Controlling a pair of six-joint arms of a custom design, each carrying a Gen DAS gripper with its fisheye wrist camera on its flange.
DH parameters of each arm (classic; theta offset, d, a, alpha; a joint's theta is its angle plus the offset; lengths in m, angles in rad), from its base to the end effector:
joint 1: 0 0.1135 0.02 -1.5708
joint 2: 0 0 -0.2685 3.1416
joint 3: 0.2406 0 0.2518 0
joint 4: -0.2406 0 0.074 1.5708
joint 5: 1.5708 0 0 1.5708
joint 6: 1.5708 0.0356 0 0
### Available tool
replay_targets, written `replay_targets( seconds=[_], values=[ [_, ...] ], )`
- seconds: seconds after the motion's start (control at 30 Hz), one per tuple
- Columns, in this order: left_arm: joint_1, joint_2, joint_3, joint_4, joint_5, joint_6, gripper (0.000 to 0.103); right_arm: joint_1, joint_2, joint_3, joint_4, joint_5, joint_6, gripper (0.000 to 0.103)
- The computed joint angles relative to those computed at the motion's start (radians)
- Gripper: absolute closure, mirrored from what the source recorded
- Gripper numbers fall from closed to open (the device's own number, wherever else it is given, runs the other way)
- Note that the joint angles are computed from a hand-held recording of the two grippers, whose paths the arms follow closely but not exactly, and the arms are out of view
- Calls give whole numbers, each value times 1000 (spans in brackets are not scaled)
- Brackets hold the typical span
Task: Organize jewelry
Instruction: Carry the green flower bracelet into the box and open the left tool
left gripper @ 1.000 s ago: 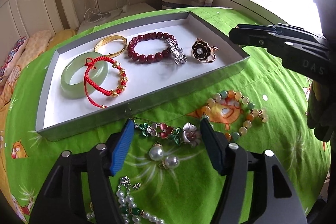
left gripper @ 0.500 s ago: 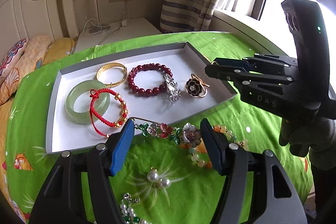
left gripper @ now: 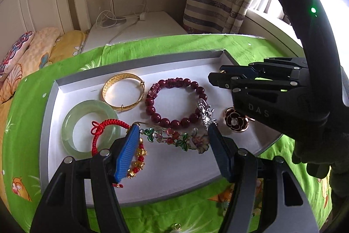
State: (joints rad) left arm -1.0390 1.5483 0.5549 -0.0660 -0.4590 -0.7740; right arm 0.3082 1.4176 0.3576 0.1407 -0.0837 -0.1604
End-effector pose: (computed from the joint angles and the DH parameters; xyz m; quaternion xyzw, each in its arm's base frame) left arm 0.1401 -0.2071 0.1174 0.0674 0.9415 -0.0582 0.3251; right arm 0.2062 0.0688 0.1078 -0.2328 0.9176 0.0631 0.3159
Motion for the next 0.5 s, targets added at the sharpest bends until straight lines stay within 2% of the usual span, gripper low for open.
replay_targets(
  seconds=[0.17,0.23,0.3,0.4,0.5],
  values=[
    [1,-7,-28,34,11,4,38,-5,7,3,5,-12,23,80],
    [-14,-38,-41,22,-14,-9,35,-24,-46,-22,5,-43,27,72],
    [-42,-106,-67,-9,-57,-30,29,-51,-145,-58,-25,-84,25,72],
    [-119,-248,-112,-122,-164,-108,20,-108,-360,-130,-116,-159,-7,68],
    [-242,-394,-146,-310,-285,-272,10,-191,-635,-206,-287,-242,-68,49]
  ],
)
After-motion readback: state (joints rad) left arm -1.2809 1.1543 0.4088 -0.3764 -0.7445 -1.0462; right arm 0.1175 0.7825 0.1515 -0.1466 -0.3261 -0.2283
